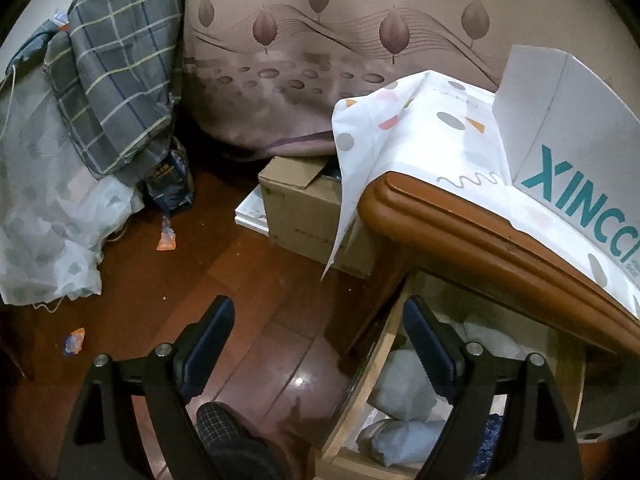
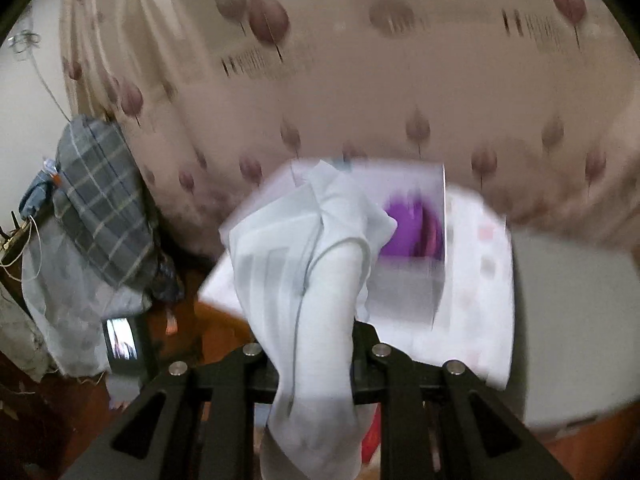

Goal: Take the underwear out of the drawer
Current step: 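Carry the white cloth into the shoe box and open the right gripper, then move the right gripper back down into the drawer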

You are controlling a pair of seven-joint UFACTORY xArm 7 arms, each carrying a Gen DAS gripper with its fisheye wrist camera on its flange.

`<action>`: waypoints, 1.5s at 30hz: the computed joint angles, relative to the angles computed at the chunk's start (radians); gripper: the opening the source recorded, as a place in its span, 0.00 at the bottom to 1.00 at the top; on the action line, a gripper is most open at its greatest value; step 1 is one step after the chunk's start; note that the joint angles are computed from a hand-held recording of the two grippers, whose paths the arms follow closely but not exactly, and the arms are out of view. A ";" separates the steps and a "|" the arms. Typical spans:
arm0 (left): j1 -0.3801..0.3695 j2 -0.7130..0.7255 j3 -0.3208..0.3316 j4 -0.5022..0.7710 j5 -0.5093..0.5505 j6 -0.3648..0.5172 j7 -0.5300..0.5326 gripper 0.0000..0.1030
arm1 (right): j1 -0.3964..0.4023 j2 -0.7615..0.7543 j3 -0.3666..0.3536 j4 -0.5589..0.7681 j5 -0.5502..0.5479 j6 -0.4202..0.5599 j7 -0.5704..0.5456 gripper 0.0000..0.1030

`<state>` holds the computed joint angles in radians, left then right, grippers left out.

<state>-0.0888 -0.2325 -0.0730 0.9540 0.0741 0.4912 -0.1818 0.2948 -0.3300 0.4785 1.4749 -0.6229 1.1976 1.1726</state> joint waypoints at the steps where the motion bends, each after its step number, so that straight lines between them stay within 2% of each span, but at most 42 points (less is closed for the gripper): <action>1: 0.002 0.003 -0.001 0.003 0.004 -0.001 -0.004 0.81 | -0.015 0.037 0.008 0.060 -0.033 0.008 -0.018 0.19; 5: 0.008 0.015 0.000 0.016 0.013 0.006 -0.014 0.82 | -0.015 0.211 0.006 0.304 -0.147 0.075 -0.086 0.19; 10: 0.024 0.025 -0.005 0.025 0.058 -0.002 -0.046 0.82 | 0.019 0.401 -0.073 0.516 -0.194 0.109 -0.124 0.19; 11: 0.024 0.027 -0.004 0.027 0.060 -0.002 -0.048 0.82 | 0.024 0.462 -0.092 0.584 -0.180 0.135 -0.167 0.19; 13: 0.018 0.031 0.001 0.033 0.047 0.001 -0.036 0.82 | 0.036 0.517 -0.125 0.632 -0.163 0.155 -0.188 0.19; 14: 0.018 0.030 0.001 0.031 0.050 -0.003 -0.037 0.82 | 0.032 0.569 -0.142 0.684 -0.113 0.179 -0.227 0.19; 17: 0.015 0.030 0.006 0.028 0.043 -0.009 -0.020 0.82 | 0.028 0.628 -0.182 0.705 -0.045 0.208 -0.250 0.19; 21: 0.021 0.029 0.003 0.024 0.059 -0.012 -0.022 0.82 | 0.026 0.644 -0.233 0.648 0.019 0.198 -0.260 0.20; 25: 0.013 0.027 0.010 0.026 0.030 -0.006 -0.003 0.82 | 0.029 0.644 -0.282 0.599 0.086 0.169 -0.243 0.35; 27: 0.018 0.027 0.003 0.025 0.048 -0.006 -0.012 0.82 | 0.043 0.645 -0.305 0.586 0.100 0.167 -0.250 0.40; 30: 0.010 0.027 0.008 0.025 0.030 -0.004 0.007 0.82 | 0.083 0.654 -0.346 0.593 0.084 0.192 -0.258 0.60; 37: 0.003 0.034 0.008 0.036 0.005 0.011 0.027 0.82 | 0.167 0.645 -0.422 0.623 0.073 0.198 -0.290 0.63; 45: -0.009 0.047 0.006 0.048 -0.009 0.036 0.051 0.83 | 0.253 0.599 -0.426 0.670 0.002 0.267 -0.316 0.63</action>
<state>-0.0981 -0.1859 -0.0669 1.0019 0.0653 0.5269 -0.1308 0.5473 0.2687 0.0528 2.1450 -0.6207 1.4642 0.8562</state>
